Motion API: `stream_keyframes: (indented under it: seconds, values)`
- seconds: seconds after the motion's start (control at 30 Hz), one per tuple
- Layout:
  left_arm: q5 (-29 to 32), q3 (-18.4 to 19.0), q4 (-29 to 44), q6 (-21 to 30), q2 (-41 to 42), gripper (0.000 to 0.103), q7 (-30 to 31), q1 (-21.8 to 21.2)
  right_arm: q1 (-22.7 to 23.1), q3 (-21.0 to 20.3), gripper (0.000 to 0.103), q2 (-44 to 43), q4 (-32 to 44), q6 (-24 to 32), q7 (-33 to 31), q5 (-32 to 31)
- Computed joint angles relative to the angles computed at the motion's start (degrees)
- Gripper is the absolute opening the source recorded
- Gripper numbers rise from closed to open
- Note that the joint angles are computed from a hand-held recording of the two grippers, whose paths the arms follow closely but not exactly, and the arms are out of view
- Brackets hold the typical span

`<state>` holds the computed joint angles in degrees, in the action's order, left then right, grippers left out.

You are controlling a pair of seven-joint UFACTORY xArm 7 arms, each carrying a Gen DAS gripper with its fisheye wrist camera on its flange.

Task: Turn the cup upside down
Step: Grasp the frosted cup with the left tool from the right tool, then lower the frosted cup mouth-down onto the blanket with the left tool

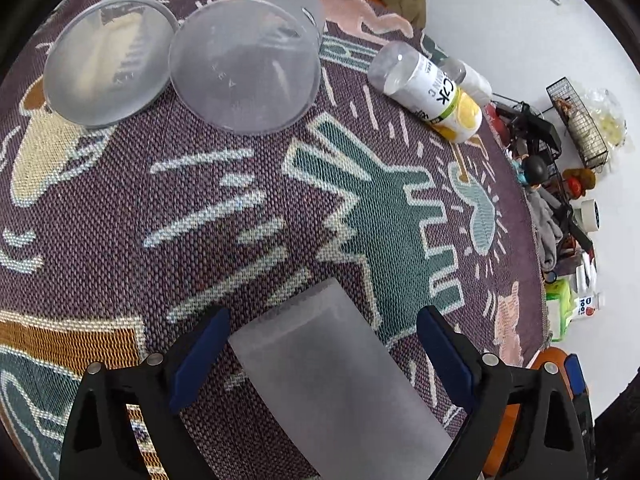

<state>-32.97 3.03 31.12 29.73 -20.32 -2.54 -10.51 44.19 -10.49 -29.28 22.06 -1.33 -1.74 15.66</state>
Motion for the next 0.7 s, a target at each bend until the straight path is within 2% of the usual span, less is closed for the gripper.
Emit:
stream_keyframes:
  seconds: [0.1,0.2,0.47,0.7]
  values:
    - [0.1,0.1,0.0,0.2,0.0,0.09,-0.1,0.1,0.4,-1.0,0.081,0.1,0.0,-0.2,-0.1,0.2]
    - [1.6,-0.3,0.2,0.0,0.1,0.068,-1.5,1.0,0.9,-1.3,0.081,0.4,0.2,-0.2,-0.3,0.2]
    - [-5.4,2.8,-0.1,1.5,-1.6,0.063,3.5,0.3,0.7,0.4,0.081,-0.6,-0.8,-0.3,-0.3,-0.4]
    - [-6.0,2.9,-2.7,-0.1,-6.8,0.061,3.4,0.5,1.9,0.0,0.081,-0.3,-1.1,-0.8,-0.9,-1.5]
